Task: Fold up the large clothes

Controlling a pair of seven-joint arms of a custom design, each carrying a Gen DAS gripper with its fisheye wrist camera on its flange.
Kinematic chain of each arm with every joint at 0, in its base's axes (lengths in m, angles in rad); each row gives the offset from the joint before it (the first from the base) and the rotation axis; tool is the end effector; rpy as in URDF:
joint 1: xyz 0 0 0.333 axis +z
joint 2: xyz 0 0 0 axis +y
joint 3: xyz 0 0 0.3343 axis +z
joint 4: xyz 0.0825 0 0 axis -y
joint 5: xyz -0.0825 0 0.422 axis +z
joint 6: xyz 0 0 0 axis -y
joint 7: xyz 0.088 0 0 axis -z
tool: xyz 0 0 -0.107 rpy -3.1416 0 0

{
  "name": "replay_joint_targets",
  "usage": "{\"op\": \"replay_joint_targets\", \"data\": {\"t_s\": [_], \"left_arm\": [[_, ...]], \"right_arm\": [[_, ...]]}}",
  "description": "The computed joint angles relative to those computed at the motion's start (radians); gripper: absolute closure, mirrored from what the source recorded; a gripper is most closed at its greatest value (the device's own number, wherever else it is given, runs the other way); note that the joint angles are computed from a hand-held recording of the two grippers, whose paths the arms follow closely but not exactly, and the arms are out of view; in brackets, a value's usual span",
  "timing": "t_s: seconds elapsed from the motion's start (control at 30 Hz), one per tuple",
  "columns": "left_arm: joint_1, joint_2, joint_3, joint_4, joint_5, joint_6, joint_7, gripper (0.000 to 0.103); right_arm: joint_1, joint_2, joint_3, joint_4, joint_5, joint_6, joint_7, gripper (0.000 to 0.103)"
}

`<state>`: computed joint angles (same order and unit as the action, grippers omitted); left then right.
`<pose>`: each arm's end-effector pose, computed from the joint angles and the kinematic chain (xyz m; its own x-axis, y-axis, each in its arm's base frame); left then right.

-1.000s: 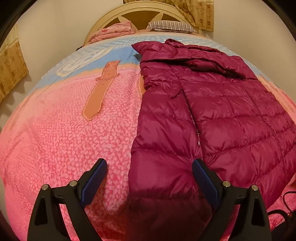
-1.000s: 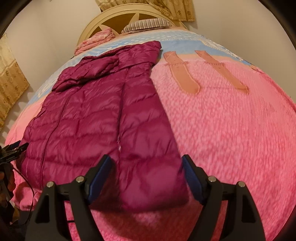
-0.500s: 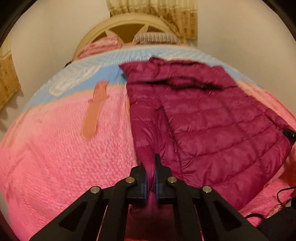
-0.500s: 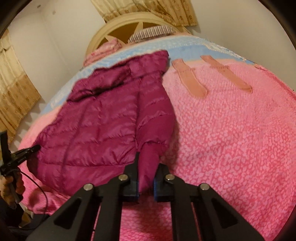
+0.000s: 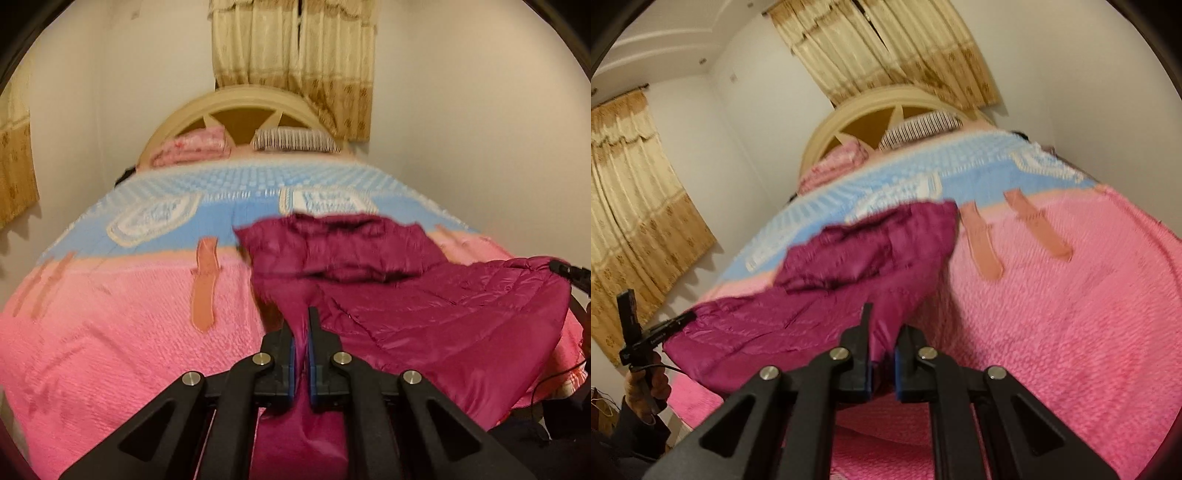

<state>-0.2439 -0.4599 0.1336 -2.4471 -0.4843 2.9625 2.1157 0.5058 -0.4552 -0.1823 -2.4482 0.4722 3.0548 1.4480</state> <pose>0.4825 -0.0139 0.5757 -0.2281 -0.9725 0.0478 -0.5348 0.0841 -0.8408 0.4712 0.1085 0.5819 0.1802 -0.9030 -0.3900 -0.5760 0.2245 -0.7860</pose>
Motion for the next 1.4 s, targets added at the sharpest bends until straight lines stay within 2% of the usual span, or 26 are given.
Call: {"op": "replay_joint_targets", "data": {"t_s": [0.07,0.13,0.17,0.27,0.3,0.37,0.43,0.47,0.5,0.53,0.57,0.63,0.7,0.8,0.87,0.97,1.0,1.03,1.07,1.1,1.17,1.27,1.4], "left_arm": [[-0.005,-0.027,0.000,-0.014,0.005,0.019,0.008,0.099],[-0.027,-0.022,0.015,-0.008,0.008,0.050,0.023,0.099],[-0.045,0.005,0.029,0.010,0.007,0.073,0.036,0.099],[-0.041,0.129,0.033,0.108,0.011,0.088,0.010,0.099],[-0.016,0.180,0.011,0.143,0.021,0.107,-0.008,0.099],[0.078,0.262,-0.072,0.200,0.089,0.135,-0.093,0.099],[0.233,0.358,-0.198,0.276,0.299,0.148,-0.287,0.099],[0.285,0.413,-0.232,0.329,0.438,0.143,-0.414,0.099],[0.302,0.450,-0.242,0.368,0.510,0.133,-0.481,0.099],[0.299,0.491,-0.234,0.413,0.553,0.118,-0.524,0.099],[0.293,0.526,-0.226,0.452,0.574,0.108,-0.544,0.099],[0.278,0.579,-0.205,0.511,0.615,0.091,-0.591,0.095],[0.275,0.637,-0.206,0.584,0.603,0.054,-0.597,0.095],[0.249,0.734,-0.186,0.714,0.615,-0.026,-0.656,0.094],[0.234,0.792,-0.173,0.792,0.624,-0.071,-0.700,0.094],[0.242,0.849,-0.183,0.867,0.599,-0.111,-0.730,0.092],[0.232,0.873,-0.169,0.899,0.606,-0.120,-0.761,0.085],[0.201,0.885,-0.130,0.911,0.645,-0.115,-0.819,0.077],[0.170,0.890,-0.090,0.917,0.692,-0.109,-0.879,0.050],[0.123,0.901,-0.025,0.926,0.766,-0.092,-0.971,0.030],[0.068,0.915,0.059,0.933,0.893,-0.040,-1.109,0.026],[0.084,0.951,0.033,0.994,0.934,-0.077,-1.107,0.025],[0.066,1.016,0.049,1.102,1.008,-0.179,-1.192,0.024]], "right_arm": [[-0.013,-0.036,0.021,-0.013,-0.016,0.023,-0.002,0.093],[0.011,-0.047,0.006,-0.011,-0.027,0.051,-0.013,0.093],[0.024,-0.040,-0.002,-0.002,-0.034,0.069,-0.017,0.093],[0.052,0.031,-0.034,0.054,-0.065,0.107,-0.025,0.093],[0.094,0.088,-0.080,0.106,-0.054,0.108,-0.034,0.093],[0.174,0.174,-0.164,0.190,-0.015,0.116,-0.077,0.093],[0.158,0.271,-0.165,0.282,0.009,0.106,-0.085,0.094],[0.127,0.323,-0.145,0.332,0.003,0.096,-0.066,0.094],[0.113,0.365,-0.140,0.376,0.016,0.087,-0.070,0.094],[0.110,0.414,-0.143,0.433,0.059,0.067,-0.092,0.094],[0.092,0.447,-0.133,0.469,0.044,0.052,-0.071,0.094],[0.065,0.497,-0.124,0.515,-0.047,0.042,0.008,0.094],[0.031,0.559,-0.106,0.581,-0.052,0.013,0.021,0.094],[0.003,0.636,-0.104,0.658,-0.120,-0.010,0.088,0.094],[-0.037,0.691,-0.080,0.718,-0.127,-0.038,0.103,0.094],[-0.088,0.776,-0.052,0.812,-0.148,-0.082,0.153,0.094],[-0.106,0.802,-0.041,0.842,-0.154,-0.094,0.170,0.094],[-0.117,0.823,-0.036,0.862,-0.168,-0.102,0.190,0.094],[-0.134,0.840,-0.023,0.880,-0.175,-0.111,0.201,0.094],[-0.151,0.860,-0.010,0.902,-0.181,-0.124,0.212,0.094],[-0.189,0.893,0.027,0.942,-0.190,-0.152,0.218,0.094],[-0.238,0.943,0.075,1.004,-0.213,-0.191,0.231,0.094],[-0.278,1.024,0.109,1.120,-0.260,-0.248,0.291,0.093]]}}
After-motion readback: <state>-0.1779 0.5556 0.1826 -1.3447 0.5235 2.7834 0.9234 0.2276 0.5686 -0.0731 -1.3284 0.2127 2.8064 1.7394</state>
